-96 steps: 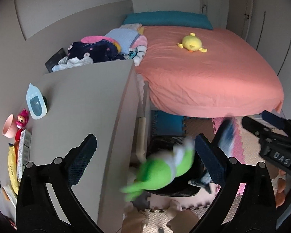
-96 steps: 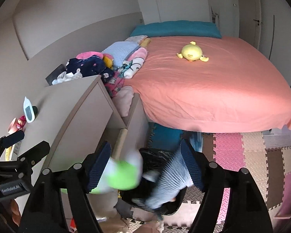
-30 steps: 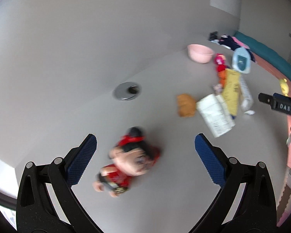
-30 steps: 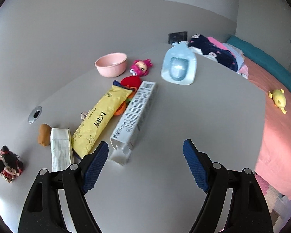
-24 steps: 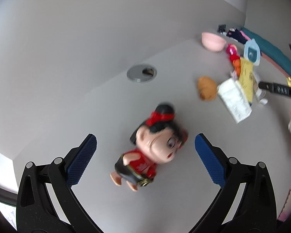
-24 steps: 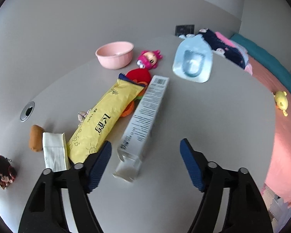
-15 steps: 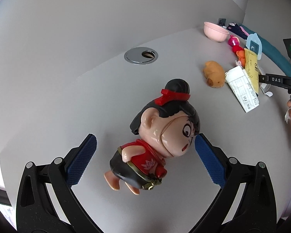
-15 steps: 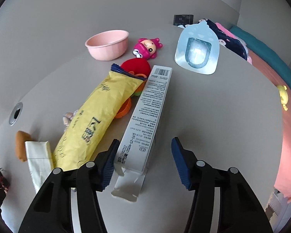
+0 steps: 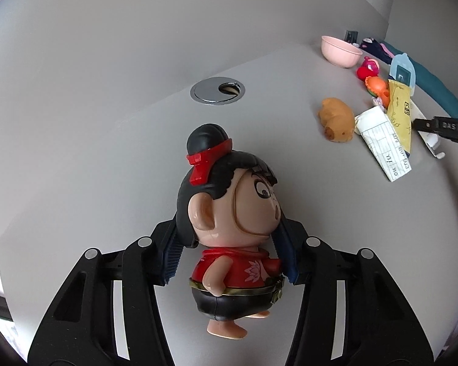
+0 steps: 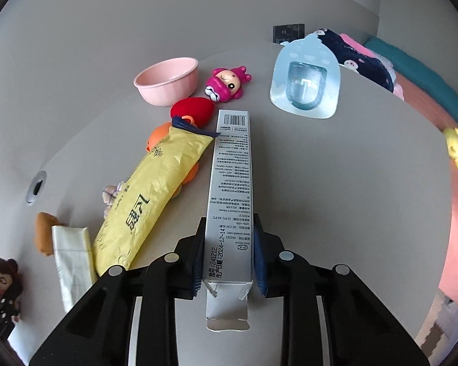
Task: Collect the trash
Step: 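Grasp the cartoon figurine with the left gripper while the right grasps the white box, then carry figurine and white box to the trash bag and release both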
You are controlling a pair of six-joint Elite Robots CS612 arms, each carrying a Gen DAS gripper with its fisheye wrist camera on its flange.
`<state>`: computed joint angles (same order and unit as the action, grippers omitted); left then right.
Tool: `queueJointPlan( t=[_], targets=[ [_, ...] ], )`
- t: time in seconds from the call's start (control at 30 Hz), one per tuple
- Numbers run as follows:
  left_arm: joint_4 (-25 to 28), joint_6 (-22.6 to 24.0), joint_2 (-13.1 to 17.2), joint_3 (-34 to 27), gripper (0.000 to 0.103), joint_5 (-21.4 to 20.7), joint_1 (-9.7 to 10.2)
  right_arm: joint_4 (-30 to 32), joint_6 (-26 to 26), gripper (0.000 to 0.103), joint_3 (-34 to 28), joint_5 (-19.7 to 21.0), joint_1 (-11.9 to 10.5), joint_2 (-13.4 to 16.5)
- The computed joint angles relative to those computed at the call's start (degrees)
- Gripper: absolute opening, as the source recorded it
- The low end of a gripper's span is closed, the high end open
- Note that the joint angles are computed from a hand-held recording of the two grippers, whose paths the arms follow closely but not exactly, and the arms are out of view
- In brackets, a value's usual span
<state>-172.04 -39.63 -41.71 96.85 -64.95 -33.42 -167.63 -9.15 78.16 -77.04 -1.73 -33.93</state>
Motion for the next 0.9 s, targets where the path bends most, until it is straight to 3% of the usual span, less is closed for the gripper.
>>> queueJointPlan(
  t=[0.47, 0.9],
  targets=[
    [0.48, 1.88, -2.26, -0.69, 0.051, 2.79, -3.18, -6.29, 0.2, 0.029, 8.5, 7.59, -4.53, -5.39],
    [-0.29, 10.18, 1.66, -11.26, 0.051, -1.99, -7.05, -14.5, 2.23, 0.029, 15.65, 8.64, -11.36, -9.78]
  ],
)
